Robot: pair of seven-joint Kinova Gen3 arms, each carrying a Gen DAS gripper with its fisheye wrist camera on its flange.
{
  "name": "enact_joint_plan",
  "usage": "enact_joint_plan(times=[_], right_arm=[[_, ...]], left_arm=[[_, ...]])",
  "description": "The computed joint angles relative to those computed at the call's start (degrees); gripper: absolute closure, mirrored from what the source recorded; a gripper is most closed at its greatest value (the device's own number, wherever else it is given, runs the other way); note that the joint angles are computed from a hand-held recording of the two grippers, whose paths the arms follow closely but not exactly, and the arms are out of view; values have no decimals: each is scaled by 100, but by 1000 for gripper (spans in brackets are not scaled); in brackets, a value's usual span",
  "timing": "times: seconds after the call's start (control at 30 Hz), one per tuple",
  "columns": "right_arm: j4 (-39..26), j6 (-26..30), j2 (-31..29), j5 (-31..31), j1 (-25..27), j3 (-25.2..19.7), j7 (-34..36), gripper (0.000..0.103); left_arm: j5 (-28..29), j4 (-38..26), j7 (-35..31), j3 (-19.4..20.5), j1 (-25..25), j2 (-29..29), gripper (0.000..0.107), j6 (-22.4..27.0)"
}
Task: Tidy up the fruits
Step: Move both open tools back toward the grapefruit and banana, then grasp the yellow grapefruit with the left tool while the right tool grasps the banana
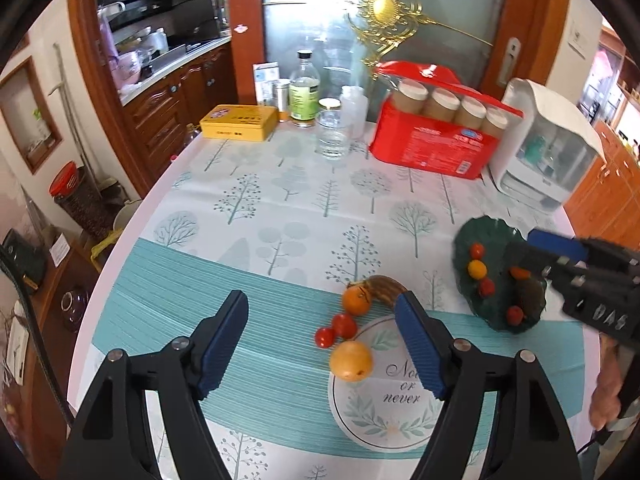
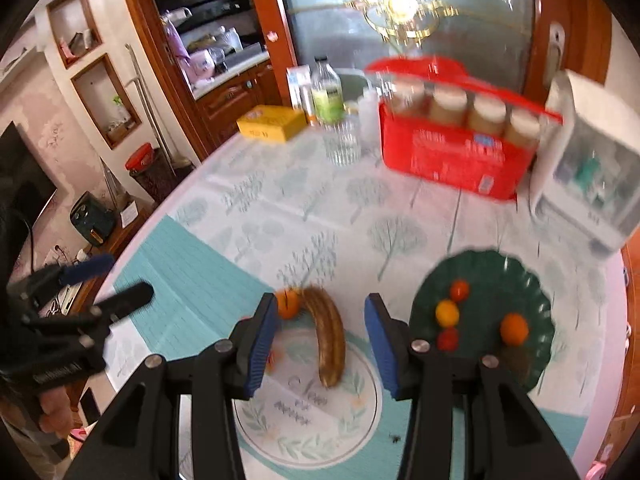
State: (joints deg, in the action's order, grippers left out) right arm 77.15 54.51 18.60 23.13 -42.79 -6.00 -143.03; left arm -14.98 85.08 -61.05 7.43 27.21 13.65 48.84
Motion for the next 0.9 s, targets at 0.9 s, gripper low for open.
enact_joint_plan(times=[0.9], right_arm=[[-642, 304, 1863, -1518, 503, 119, 1264, 55]], left_arm=[[846, 382, 138, -239, 185, 1612, 26, -611]])
